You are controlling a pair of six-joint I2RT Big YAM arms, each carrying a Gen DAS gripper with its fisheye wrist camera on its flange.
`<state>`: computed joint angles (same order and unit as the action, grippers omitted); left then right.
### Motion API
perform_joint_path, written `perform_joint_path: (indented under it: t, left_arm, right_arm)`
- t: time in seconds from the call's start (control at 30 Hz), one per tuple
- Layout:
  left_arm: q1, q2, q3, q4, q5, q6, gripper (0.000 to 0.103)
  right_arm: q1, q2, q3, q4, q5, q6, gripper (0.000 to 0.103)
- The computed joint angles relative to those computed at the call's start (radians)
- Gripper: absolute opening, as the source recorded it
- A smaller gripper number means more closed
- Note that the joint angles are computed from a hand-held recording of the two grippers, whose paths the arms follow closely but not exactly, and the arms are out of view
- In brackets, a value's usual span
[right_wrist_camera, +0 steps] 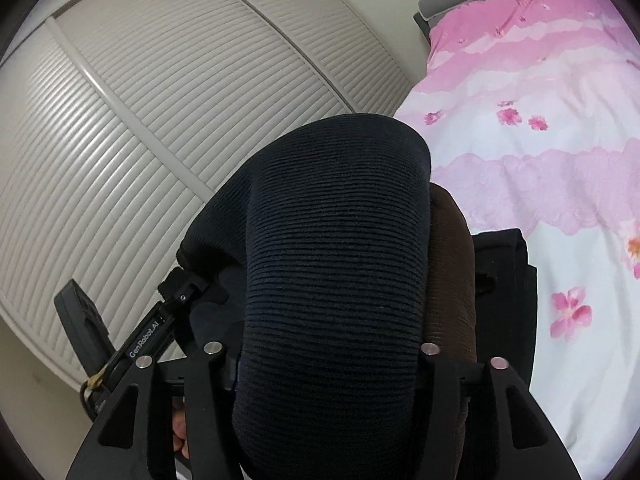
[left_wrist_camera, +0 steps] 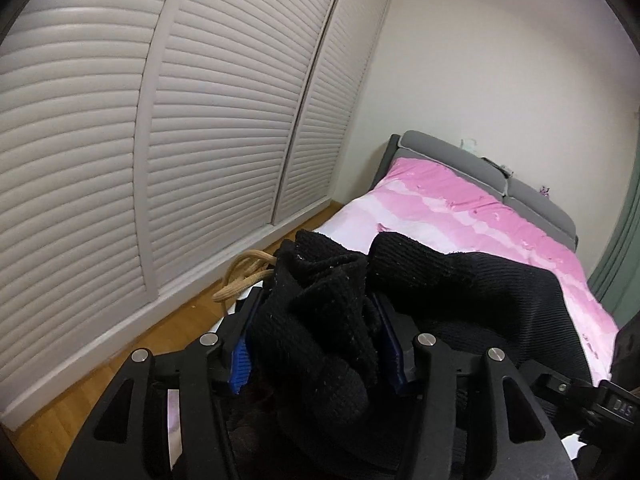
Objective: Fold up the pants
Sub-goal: 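Lower the bundle onto the dark clothes stack and open both tools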
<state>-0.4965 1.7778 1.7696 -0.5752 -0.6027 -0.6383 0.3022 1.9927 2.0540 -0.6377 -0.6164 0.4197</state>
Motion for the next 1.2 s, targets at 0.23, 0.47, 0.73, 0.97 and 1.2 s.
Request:
perform_joint_path:
  t: [0.23,0.47,0.73,0.97,1.2]
  left_arm:
    - [-0.063,-0.021,0.063,-0.106,-0.161,0.070,0.089]
    - [-0.118,-0.056,0.115,-0.193,-0.194,0.044,0.096]
    - [-0.242,-0.088,0.131,-0.265,-0.262,0.004,0.096]
    - [-0.419,-0.072,0.180,-0.404,-0.361,-0.104,0.096]
    - [-0.610,0.014,0.318,-0.581,-0.458,-0.219,0.099]
  right_arm:
    - [0.001,-0.071,-0.001,-0.144,0.036,-0.021,0.069]
    - [-0.047,-0.164,-0.070,-0.143,0.096,0.001,0.083]
    - [-0.086,-0.426,-0.327,-0.061,0.237,-0.146,0.083]
    - [-0.157,-0.725,-0.598,-0.008,0.308,-0.262,0.083]
    - [-0.333,-1.059,-0.821,-0.012,0.307,-0.387,0.089]
